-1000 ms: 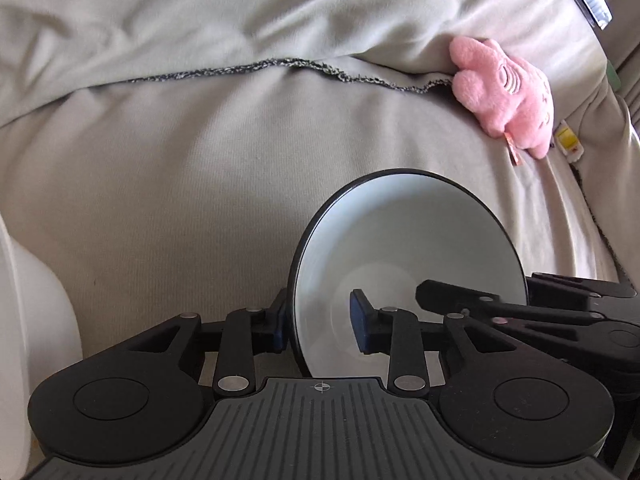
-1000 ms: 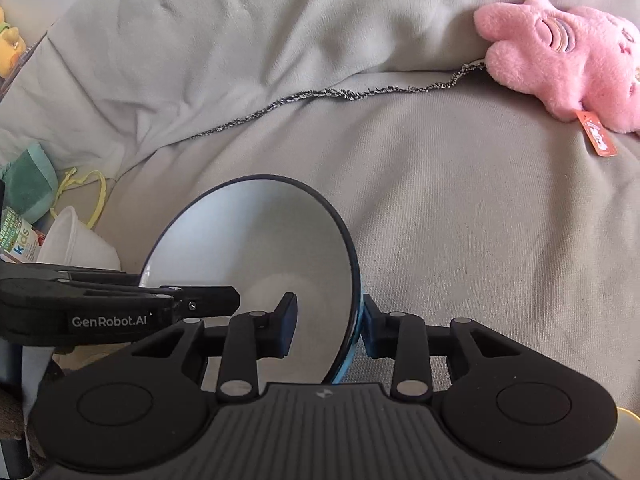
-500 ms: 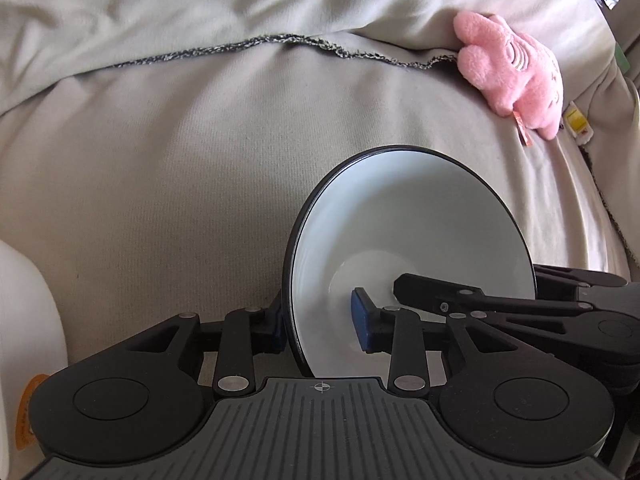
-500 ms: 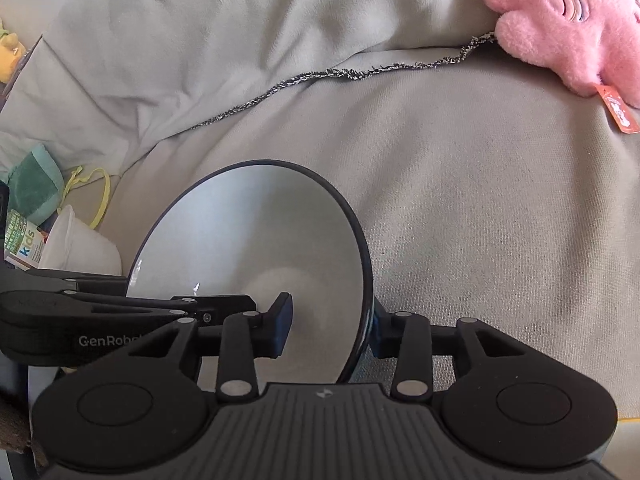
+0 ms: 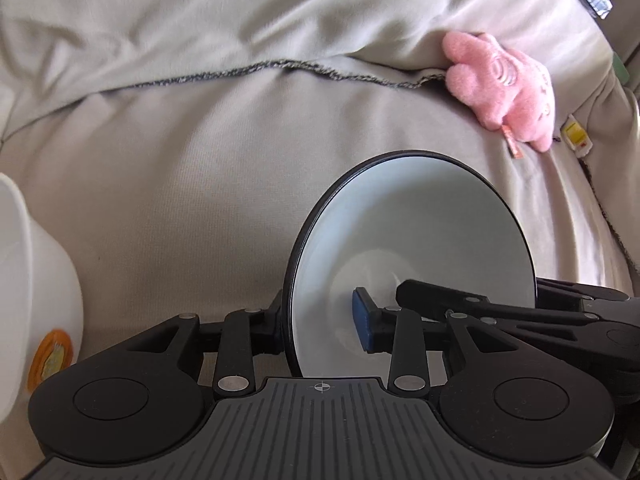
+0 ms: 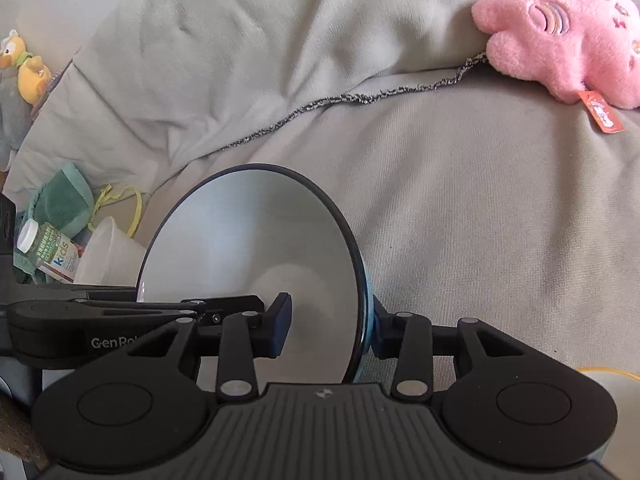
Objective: Organize plates and bowls
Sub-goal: 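Lower the blue bowl into the yellow-rimmed bowl and open both tools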
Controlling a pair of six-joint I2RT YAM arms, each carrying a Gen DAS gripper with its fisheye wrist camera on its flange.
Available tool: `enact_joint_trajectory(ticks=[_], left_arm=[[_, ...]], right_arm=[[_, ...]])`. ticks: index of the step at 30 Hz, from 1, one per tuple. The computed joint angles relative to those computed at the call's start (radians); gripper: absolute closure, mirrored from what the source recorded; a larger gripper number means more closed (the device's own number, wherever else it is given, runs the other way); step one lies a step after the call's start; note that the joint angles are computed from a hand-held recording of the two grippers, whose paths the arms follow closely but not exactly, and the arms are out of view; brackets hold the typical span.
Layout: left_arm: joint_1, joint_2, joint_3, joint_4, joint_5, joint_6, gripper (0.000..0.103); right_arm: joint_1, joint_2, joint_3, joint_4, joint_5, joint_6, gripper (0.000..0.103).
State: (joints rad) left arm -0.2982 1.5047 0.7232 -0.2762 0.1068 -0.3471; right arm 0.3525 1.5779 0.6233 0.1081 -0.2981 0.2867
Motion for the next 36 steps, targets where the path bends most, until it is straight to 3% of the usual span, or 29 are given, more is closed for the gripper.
enact_joint_trajectory(ticks=[7, 14, 17, 20, 23, 26, 29, 33, 36], left_arm=[[-0.188, -0.163, 0.045, -0.17, -0.076, -0.141, 0.066], [-0.465, -0.107, 0.103, -0.187, -0.13, -0.287, 0.068], [-0.518, -0.018, 0.154, -0.179, -0.108, -0.292, 0.068], [-0.537, 0.077, 0.178, -0.153, -0.073, -0.307, 0.072], [-0.536, 0.146, 0.19, -0.143, -0.043, -0.318, 0.079], [-0.524, 0.148, 0.166, -0.096, -0.032, -0.313, 0.081], [-0.524, 0.155, 0.19, -0.118, -0.058, -0.297, 0.081], [-0.542, 0.146, 0.212, -0.148, -0.116, -0.27, 0.08], [-0.522, 0.135, 0.219, -0.152, -0.099, -0.258, 0.08]], right_arm=[[-0.141, -0.402, -0.15, -0.198, -0.075, -0.112, 0.06], [-0.519, -0.697, -0.248, -0.505, -0.263, -0.397, 0.058], [-0.648, -0.669, -0.276, -0.538, -0.311, -0.51, 0.057], [-0.716, -0.544, -0.302, -0.478, -0.321, -0.562, 0.057], [-0.723, -0.43, -0.331, -0.375, -0.314, -0.563, 0.055], [-0.751, -0.419, -0.345, -0.344, -0.354, -0.58, 0.052], [-0.737, -0.425, -0.357, -0.314, -0.347, -0.555, 0.052], [-0.759, -0.379, -0.322, -0.348, -0.37, -0.579, 0.051], [-0.809, -0.311, -0.266, -0.417, -0.421, -0.617, 0.049]])
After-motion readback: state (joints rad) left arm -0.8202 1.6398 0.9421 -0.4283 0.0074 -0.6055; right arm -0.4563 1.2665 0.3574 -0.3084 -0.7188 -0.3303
